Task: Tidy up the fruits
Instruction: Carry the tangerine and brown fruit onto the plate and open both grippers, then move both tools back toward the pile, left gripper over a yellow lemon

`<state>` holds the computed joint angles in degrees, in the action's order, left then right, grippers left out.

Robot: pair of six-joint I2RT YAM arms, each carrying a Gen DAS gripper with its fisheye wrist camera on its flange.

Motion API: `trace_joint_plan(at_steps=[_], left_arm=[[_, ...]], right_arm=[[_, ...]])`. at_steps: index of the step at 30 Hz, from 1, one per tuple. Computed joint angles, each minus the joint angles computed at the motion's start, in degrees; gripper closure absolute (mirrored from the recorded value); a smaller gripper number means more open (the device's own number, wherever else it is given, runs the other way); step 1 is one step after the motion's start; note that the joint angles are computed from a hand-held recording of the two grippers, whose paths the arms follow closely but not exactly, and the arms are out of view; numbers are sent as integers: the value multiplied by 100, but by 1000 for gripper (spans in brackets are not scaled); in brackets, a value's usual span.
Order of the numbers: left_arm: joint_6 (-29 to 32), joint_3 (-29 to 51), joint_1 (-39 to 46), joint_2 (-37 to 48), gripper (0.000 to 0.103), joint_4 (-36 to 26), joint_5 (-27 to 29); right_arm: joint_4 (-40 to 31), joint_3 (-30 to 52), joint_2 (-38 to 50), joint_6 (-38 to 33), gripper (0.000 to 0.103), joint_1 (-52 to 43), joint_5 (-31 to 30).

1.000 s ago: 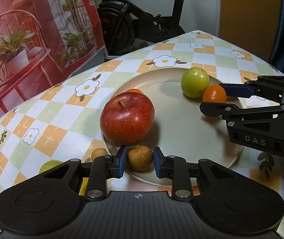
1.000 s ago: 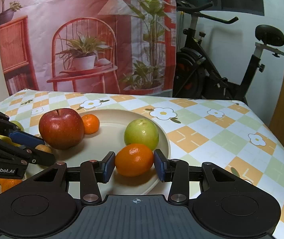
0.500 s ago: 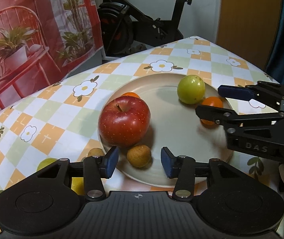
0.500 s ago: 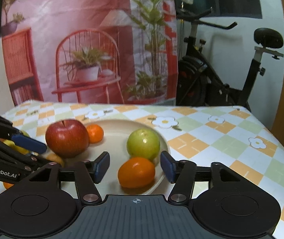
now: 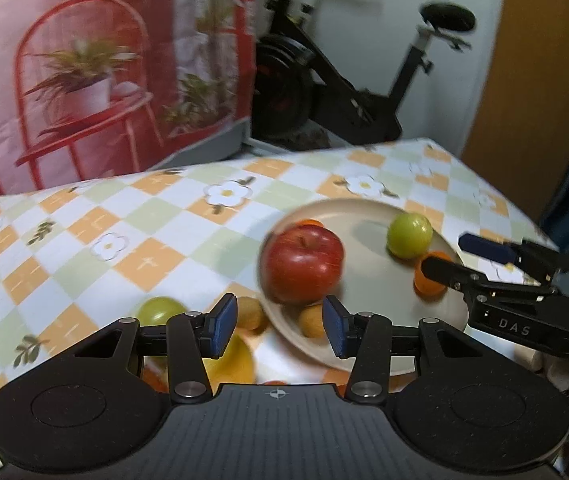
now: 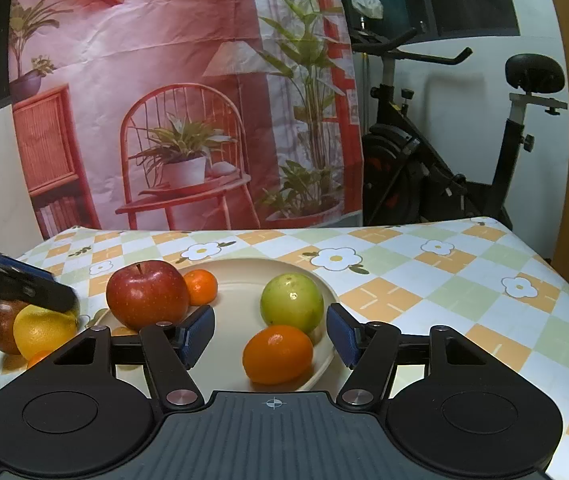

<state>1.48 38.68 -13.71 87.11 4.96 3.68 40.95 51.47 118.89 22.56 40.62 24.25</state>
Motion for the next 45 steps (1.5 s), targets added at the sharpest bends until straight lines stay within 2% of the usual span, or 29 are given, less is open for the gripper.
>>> trace_joint_plan(at_steps=[7, 14, 17, 26, 32, 34, 36, 42, 45], left_arm=[[-316, -367, 520, -859, 53, -261, 104], [-203, -727, 1152, -1735, 53, -620, 418], [-97, -902, 1305, -2039, 53, -702, 395], [4, -1375, 1732, -2629, 53, -801, 789], [-45, -1625, 1886, -2851, 51, -789, 958], [-38, -1724, 1891, -3010, 40, -779, 883], [-8, -1820, 1900, -3207, 37, -789, 805], [144, -1950, 2125, -3557, 35, -1020, 999], [171, -2042, 2228, -3716, 35, -1083, 1086]], right_arm=[[-43, 62, 35, 23, 45, -24, -50], [-405, 65, -150, 120, 49, 87, -23], [-331, -113, -293, 278, 49, 256, 53], [-584, -158, -565, 515, 48, 874, 90], [-1027, 168, -597, 633, 41, 1157, 32], [-1202, 297, -596, 618, 36, 1276, 172], [-1277, 345, -627, 601, 33, 1383, 193], [-1925, 719, -610, 536, 30, 1662, 279], [-1960, 761, -598, 466, 28, 1808, 398]])
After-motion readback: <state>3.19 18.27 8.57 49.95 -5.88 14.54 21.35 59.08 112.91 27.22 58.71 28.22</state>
